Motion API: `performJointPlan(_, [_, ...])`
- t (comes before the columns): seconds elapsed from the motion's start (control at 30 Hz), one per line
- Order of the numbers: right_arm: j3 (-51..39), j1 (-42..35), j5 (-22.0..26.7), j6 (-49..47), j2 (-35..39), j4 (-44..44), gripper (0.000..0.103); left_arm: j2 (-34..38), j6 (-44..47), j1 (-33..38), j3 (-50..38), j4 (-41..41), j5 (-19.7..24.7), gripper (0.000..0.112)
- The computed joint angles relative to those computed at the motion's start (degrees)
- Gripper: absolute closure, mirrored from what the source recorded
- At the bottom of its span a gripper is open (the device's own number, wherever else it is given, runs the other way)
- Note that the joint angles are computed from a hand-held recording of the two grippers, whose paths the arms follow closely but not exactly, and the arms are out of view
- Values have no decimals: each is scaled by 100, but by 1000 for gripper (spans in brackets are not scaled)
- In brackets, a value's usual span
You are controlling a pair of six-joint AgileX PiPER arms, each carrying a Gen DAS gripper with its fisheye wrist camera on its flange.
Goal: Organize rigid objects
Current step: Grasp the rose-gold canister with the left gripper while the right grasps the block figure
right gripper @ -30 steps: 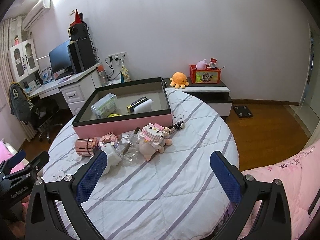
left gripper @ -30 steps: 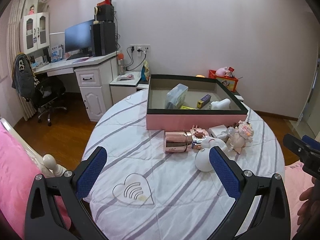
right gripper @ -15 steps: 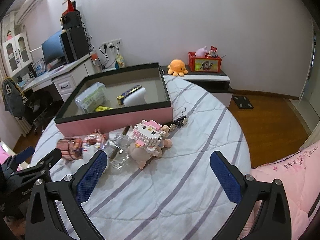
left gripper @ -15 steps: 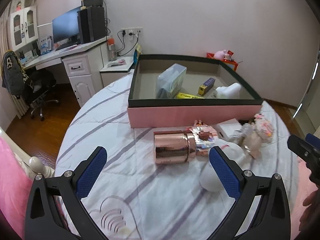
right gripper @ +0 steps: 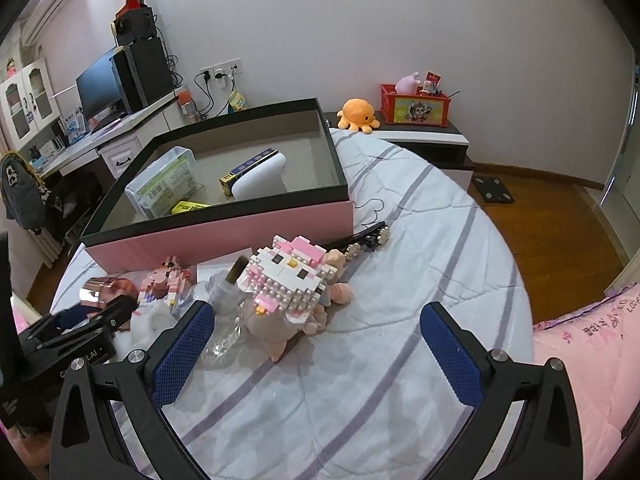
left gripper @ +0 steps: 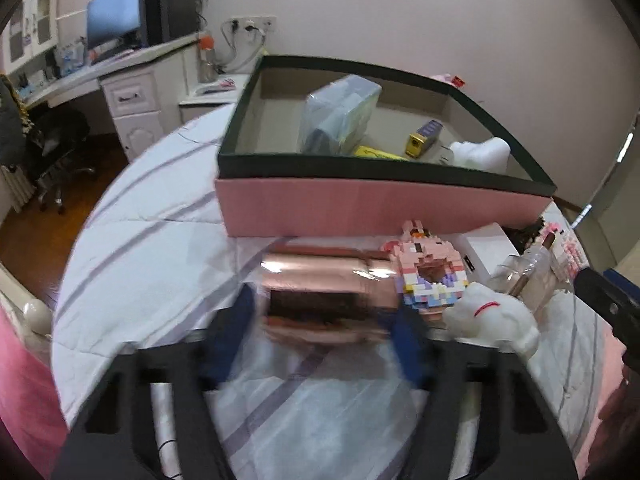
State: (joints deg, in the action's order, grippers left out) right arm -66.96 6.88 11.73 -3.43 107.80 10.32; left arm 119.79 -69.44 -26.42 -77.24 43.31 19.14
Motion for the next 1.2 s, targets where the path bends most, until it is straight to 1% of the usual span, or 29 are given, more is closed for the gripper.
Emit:
performJointPlan(0.07, [-130,-43,46,-464,121,516,0,-38,-123,26,78,96,-105,57])
performJointPlan(0.2, [-359,-74,80,-741,336,851,0,-109,-333,33,198,302,-160,57])
performJointPlan(0.3, [-468,-164,120,-1238,450,1485,1,-132,-374,38,256,361,-178,57])
performJointPlan(0.5, [-614,-262,324,-1763,606,2050,11,-118,-402,16,244,429,-135,57])
performJointPlan(0.57, [-586,-230,327,-1705,564,1981,16,-111,-424,9,242,447,-136,57])
performJointPlan(0.63, [-573,-221,328,-1765,548,2054,23,-106,-457,-1,241,475,-130,57])
performJointPlan(0.67, [-564,-233,354,-1877,540,2190,24,-106,-457,-1,241,475,-130,57])
performJointPlan(0.73, [-590,-221,384,-1793,550,2160,26,-105,-474,-1,241,494,-127,57])
performJointPlan(0.8, [-742,-241,485,-1709,662,2134,26,-87,-478,-4,216,504,-113,57])
performJointPlan(0.87, [-957,-264,609,-1661,855,2141,29,-90,-531,-7,232,555,-125,57])
performJointPlan(0.9, [-1064,-280,698,-1791,964,2296,34,-91,-537,-3,235,563,-134,57])
performJointPlan(0.93, [-1077,-273,681,-1886,994,2397,36,-90,-533,-10,234,559,-126,57])
performJointPlan(0.97, [-976,-259,572,-2140,933,2620,40,-98,-548,-10,245,576,-136,57])
performJointPlan(1.0, [-900,-258,527,-2437,875,2903,47,-109,-605,-17,269,628,-144,57])
performJointPlan(1.03, [-852,-249,486,-2505,833,2957,47,-111,-663,-21,277,679,-146,57])
performJointPlan(1.13, [-739,-316,515,-3092,781,3498,47,-128,-791,-23,313,796,-170,57])
performJointPlan(1.2, [-568,-391,515,-3839,682,4230,48,-145,-817,-27,336,816,-178,57])
